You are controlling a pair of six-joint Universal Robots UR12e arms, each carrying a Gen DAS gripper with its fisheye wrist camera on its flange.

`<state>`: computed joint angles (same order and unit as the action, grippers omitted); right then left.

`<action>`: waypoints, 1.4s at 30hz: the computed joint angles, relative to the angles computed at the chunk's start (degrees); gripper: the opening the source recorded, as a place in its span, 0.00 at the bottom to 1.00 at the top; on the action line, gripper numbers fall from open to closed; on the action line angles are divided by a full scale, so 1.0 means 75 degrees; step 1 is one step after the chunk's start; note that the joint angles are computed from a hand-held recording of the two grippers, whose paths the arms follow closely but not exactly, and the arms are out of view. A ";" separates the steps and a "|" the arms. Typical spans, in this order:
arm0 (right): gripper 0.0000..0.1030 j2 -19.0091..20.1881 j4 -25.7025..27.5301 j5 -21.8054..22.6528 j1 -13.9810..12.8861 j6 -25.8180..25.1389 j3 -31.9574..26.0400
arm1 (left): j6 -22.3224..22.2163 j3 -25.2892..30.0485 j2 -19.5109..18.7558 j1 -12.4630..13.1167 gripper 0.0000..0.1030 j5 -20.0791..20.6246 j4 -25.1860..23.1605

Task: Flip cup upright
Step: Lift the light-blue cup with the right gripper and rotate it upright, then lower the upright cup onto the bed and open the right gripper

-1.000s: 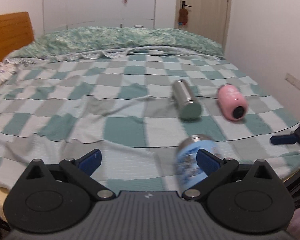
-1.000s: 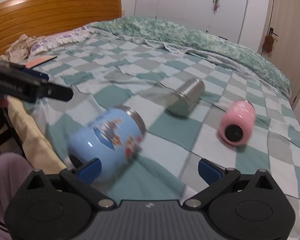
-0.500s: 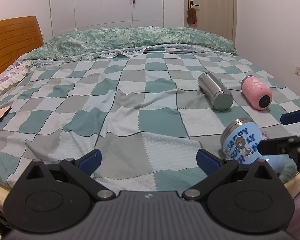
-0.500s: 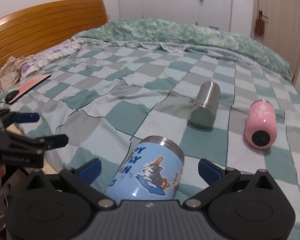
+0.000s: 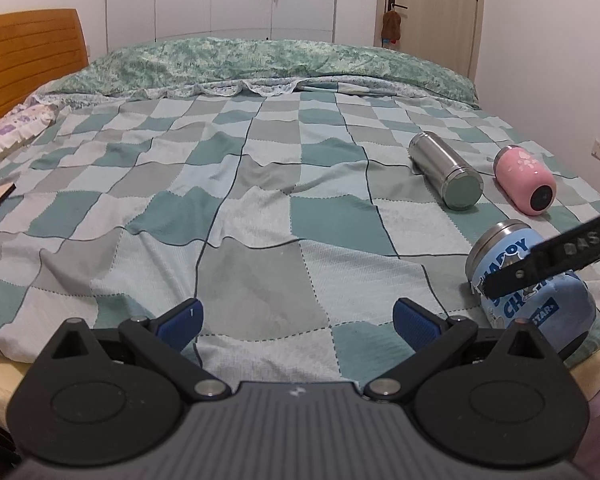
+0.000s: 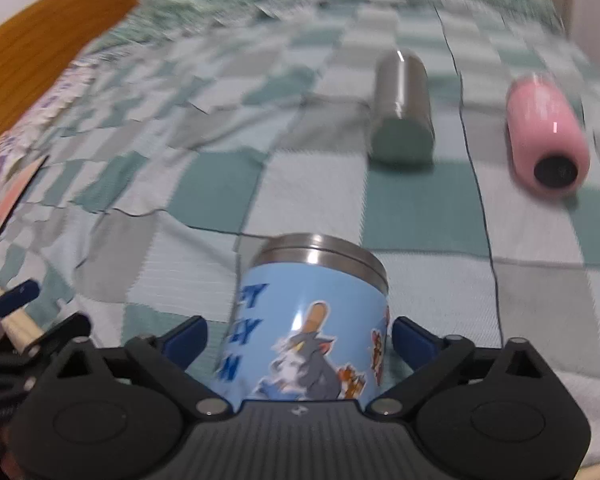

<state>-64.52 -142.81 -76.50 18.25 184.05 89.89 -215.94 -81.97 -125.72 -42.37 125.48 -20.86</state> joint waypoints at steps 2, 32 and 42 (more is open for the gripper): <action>0.91 0.0105 0.0242 0.0049 -0.0011 0.0144 -0.0141 | -0.0032 -0.0019 -0.0008 0.0015 1.00 -0.0041 0.0052; 0.81 -0.0275 -0.4614 0.1273 -0.0302 -0.0351 0.1625 | -0.0725 -0.0254 0.0072 -0.0176 1.00 0.0248 0.0911; 0.81 0.0374 -0.6214 0.0564 0.0245 -0.1356 0.1049 | -0.1066 -0.0127 0.0047 -0.0265 1.00 0.1119 0.0356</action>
<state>-61.72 -189.42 -72.27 20.09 173.88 97.76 -223.93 -82.93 -125.37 -44.35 133.87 -18.19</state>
